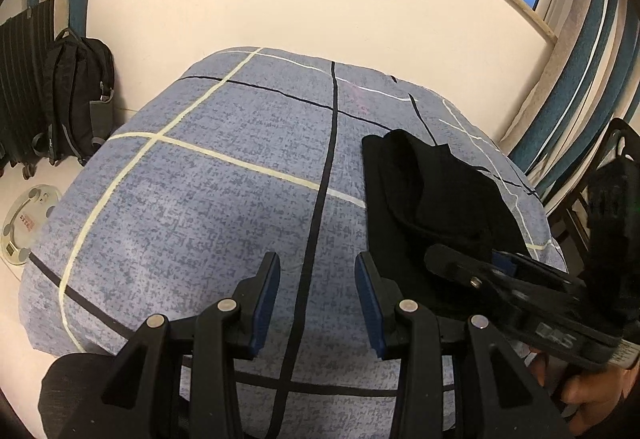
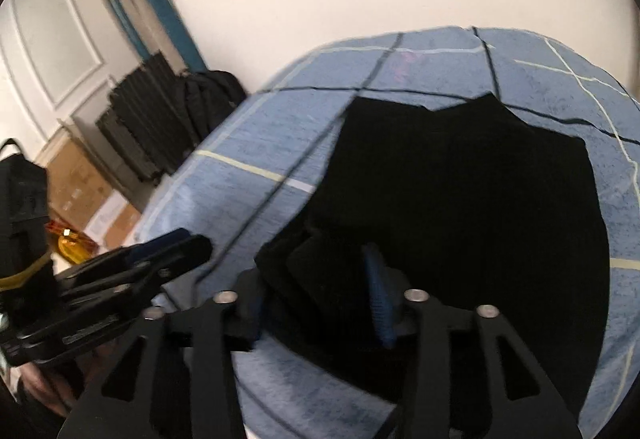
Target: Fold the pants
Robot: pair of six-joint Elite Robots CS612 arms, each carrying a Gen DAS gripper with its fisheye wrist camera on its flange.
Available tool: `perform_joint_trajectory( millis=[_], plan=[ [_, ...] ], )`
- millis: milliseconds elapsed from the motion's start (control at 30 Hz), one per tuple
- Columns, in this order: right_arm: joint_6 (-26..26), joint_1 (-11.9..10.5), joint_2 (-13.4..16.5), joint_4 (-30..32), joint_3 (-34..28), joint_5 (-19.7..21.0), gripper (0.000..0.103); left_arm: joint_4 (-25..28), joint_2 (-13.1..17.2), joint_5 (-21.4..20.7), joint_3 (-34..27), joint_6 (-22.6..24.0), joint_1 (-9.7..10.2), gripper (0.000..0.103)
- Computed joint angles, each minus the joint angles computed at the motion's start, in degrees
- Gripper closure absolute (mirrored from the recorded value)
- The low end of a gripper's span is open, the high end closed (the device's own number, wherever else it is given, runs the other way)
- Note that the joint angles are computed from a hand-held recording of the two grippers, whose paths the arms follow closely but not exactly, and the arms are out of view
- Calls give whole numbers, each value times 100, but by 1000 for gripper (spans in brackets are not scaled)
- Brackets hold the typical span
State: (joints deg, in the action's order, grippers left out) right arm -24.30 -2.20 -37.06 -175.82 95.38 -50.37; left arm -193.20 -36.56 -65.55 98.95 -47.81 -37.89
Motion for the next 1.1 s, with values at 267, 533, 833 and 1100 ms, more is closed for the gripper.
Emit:
perform_joint_trajectory(
  millis=[267,533,833,1100],
  plan=[
    [826,-489,-17,-1142,320,1006,64,-117,-92,88,-25,189,-46,62],
    [986,-598,155,-658,161,87,81,-48,64,-354,-608,828,-86,62],
    [1131,-736,275,-531,-339,697,81,621,411,-710,-1595,1315,-18,62],
    [406,-570,541,766,-1105,428,82,1007,864,-914,-2122,1346,157,63]
  ],
)
